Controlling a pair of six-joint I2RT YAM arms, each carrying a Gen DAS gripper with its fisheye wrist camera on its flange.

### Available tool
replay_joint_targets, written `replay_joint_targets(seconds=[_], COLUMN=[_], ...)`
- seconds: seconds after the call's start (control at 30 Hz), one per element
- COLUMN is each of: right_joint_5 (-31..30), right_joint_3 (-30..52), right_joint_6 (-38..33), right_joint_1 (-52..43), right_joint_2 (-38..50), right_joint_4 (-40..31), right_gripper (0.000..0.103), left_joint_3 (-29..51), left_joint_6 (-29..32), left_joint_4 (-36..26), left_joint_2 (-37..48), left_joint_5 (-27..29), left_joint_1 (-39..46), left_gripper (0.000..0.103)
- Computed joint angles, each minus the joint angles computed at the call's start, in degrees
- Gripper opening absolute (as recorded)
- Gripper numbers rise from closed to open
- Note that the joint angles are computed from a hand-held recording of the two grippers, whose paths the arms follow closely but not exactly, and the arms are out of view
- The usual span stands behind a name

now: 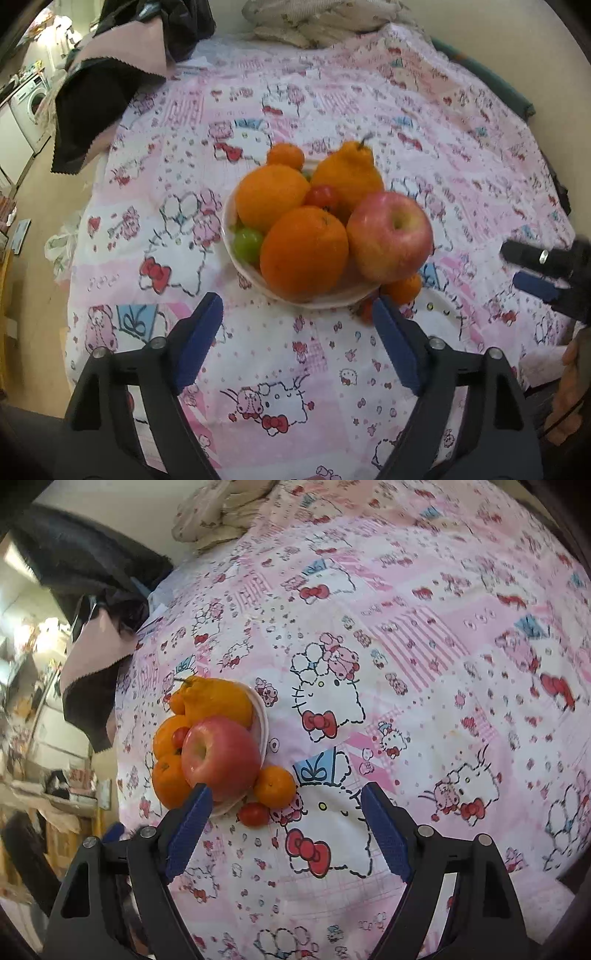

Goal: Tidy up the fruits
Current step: 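Grasp the last cherry tomato beside the plate with the left tool, then lift the tomato with the left tool while the right tool grasps the last tangerine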

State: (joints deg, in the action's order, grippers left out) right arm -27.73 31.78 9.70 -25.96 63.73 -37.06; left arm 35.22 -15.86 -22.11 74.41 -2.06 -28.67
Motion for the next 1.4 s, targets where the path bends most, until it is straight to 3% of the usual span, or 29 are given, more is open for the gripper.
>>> replay_joint_targets(seconds=[0.33, 0.43, 0.53, 0.83, 0.93, 0.97, 1.13, 1.27, 1.4], right_joint_5=[-4.02, -3.53, -4.47, -5.59, -5.29, -5.33, -4.19, -2.61, -0.73], right_joint_3=[2.06, 2.17, 2.27, 2.25, 2.22, 2.21, 2.00, 1.80, 1.48], right_joint_6=[5.50, 5.22, 4.57, 2.87, 2.59, 2.54, 2.75, 2.72, 2.40], right_joint_1=[-0.89, -0.42, -1.93, -5.51, -5.95, -6.07, -5.46, -4.61, -2.02], right_joint_2=[5.69, 6.36, 7.17, 8.88, 9.43, 9.60, 9.57, 10.28, 11.90], right_joint_4=[1.49, 1.49, 1.26, 0.96, 1.03, 1.07, 1.70, 2.19, 2.94], right_gripper=[0.085, 0.085, 0.085, 0.085, 0.085, 0.085, 0.085, 0.085, 0.085], left_joint_3=[-0.27, 2.32, 5.42, 10.73, 9.96, 9.66, 7.27, 5.96, 5.87], left_joint_6=[-6.09, -7.20, -8.13, -6.84, -5.71, -4.86, -2.73, -1.73, 0.95], left_joint_4=[4.80, 6.02, 7.10, 10.79, 11.99, 12.32, 11.41, 5.27, -5.39], left_joint_2=[8.19, 14.20, 20.63, 31.00, 30.80, 30.66, 26.43, 19.15, 9.36], left_joint_5=[-0.74, 0.90, 2.35, 0.13, 0.37, -0.05, 2.10, 4.47, 6.11], left_joint_1=[-6.52, -8.26, -10.32, -13.81, -13.85, -14.22, -13.47, -10.98, -6.79], left_gripper=[0.080, 0.074, 0.059, 0.056, 0.048, 0.040, 0.040, 0.040, 0.040])
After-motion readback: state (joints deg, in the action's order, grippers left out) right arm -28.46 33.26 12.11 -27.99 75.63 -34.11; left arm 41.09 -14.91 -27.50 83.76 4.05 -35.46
